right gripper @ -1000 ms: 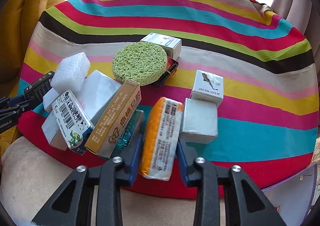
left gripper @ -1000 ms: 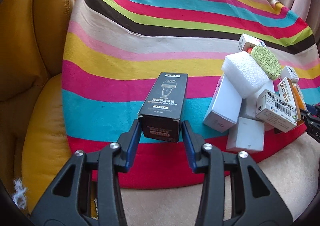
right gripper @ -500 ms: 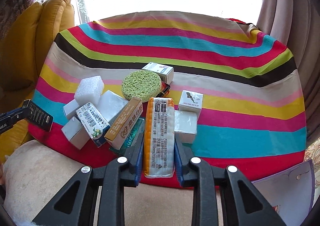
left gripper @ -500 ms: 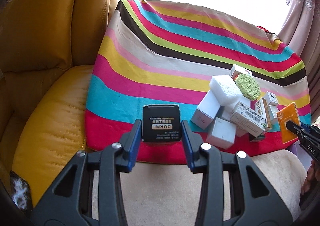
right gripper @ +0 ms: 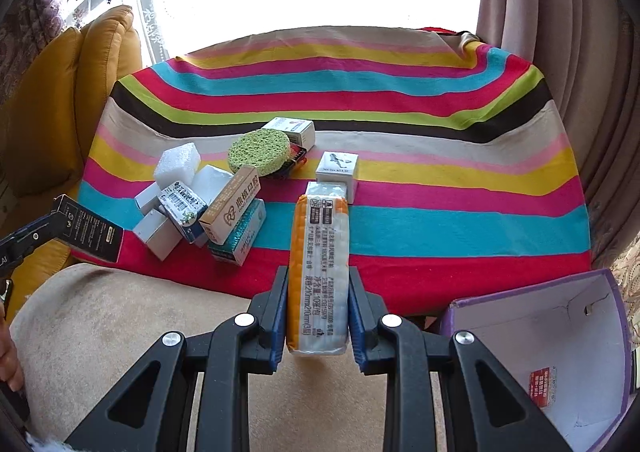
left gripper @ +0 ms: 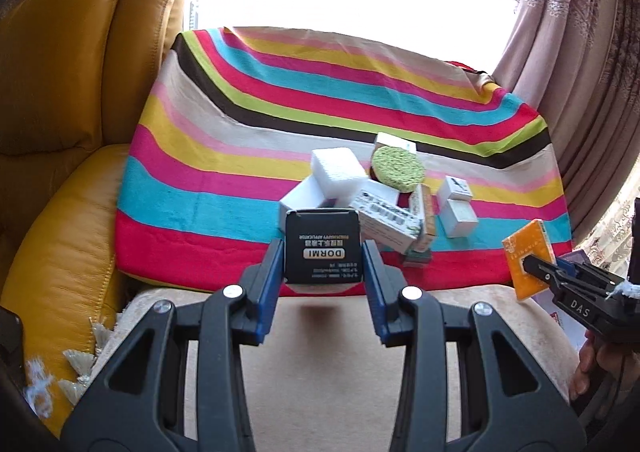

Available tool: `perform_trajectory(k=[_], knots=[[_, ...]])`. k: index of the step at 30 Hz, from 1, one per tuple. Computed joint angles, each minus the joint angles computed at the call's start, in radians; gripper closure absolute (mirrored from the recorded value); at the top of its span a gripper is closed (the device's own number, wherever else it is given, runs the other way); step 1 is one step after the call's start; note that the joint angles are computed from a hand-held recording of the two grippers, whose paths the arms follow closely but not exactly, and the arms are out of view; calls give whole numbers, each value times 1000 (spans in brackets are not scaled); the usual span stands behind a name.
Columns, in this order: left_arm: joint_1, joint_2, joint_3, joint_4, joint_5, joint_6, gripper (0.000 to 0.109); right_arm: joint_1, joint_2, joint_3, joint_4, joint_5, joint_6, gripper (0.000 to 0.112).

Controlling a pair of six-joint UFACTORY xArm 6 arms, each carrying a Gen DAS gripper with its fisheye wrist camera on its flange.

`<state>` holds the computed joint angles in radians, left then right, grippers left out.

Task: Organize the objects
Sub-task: 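Carry both items into the purple box and open both grippers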

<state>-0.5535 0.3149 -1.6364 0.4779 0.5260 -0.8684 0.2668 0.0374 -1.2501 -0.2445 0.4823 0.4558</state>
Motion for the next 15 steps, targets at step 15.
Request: perform_trajectory(k=[15], knots=[[-145, 260, -392, -300, 17, 323, 66, -103, -177, 180, -18, 16, 47, 85]])
